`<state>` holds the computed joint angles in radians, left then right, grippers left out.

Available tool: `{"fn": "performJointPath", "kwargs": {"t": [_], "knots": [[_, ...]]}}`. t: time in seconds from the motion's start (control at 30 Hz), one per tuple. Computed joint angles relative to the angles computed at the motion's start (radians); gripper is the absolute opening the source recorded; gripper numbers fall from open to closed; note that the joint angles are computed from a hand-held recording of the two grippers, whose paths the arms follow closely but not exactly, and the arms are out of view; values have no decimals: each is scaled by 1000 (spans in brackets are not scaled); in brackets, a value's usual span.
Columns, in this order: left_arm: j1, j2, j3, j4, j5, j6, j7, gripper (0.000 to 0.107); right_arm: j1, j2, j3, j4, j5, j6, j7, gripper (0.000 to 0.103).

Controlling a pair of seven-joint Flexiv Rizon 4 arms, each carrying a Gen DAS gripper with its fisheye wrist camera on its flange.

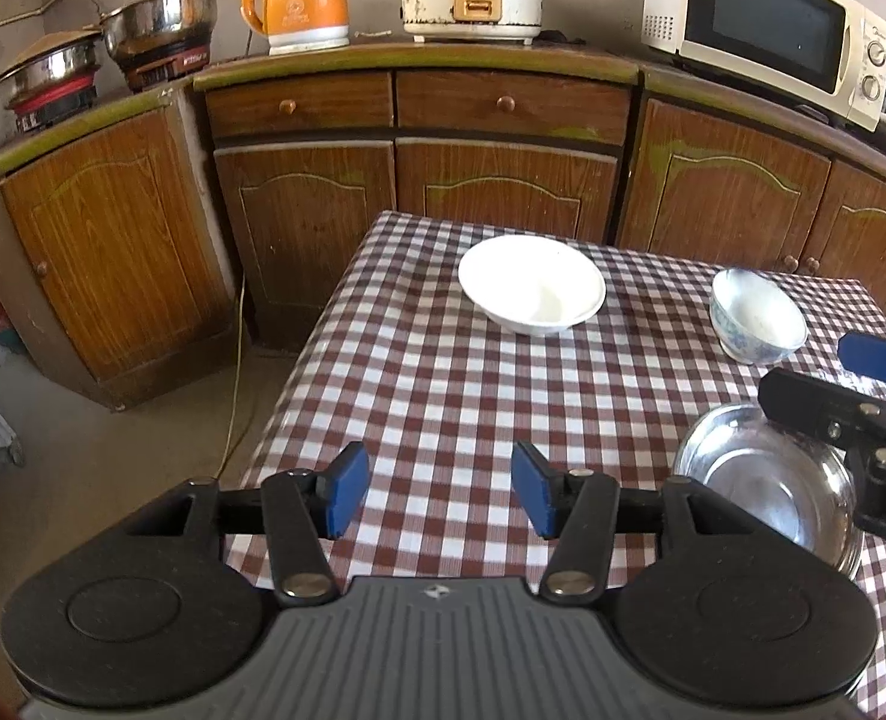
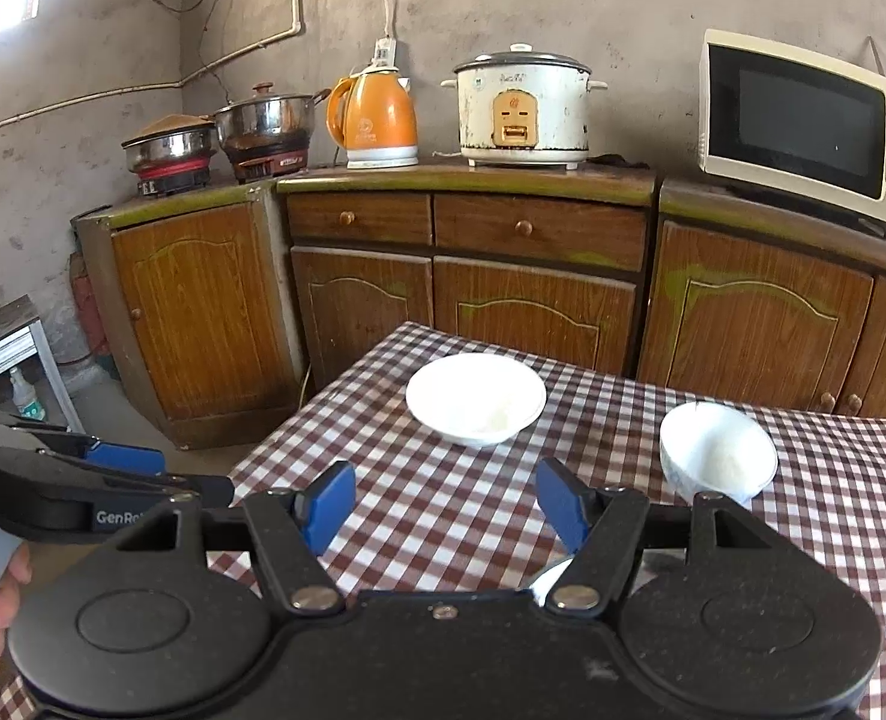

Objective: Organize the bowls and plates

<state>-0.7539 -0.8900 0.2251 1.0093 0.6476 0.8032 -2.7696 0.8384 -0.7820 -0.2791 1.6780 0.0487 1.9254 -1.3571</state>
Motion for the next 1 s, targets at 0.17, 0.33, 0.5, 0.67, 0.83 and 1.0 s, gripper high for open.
{"fn": "performJointPath", "kwargs": {"t": [0.17,0.33,0.5,0.67,0.83,1.0], "knots": [[16,-14,-8,-32,-13,-1,25,54,-16,-7,-1,-38,-17,-25,12,79],[22,-28,-6,-59,-23,-9,47,55,-28,-17,-4,-68,-37,-42,33,79],[46,-61,-20,-106,-53,-8,106,55,-34,-32,-13,-93,-50,-58,65,79],[56,-83,-13,-127,-78,3,120,55,-45,-56,-20,-129,-74,-87,104,80],[72,-103,-14,-153,-104,-6,154,55,-68,-90,-11,-183,-110,-112,147,80],[91,-135,-13,-205,-125,-26,196,55,-93,-130,-2,-244,-143,-136,197,80]]}}
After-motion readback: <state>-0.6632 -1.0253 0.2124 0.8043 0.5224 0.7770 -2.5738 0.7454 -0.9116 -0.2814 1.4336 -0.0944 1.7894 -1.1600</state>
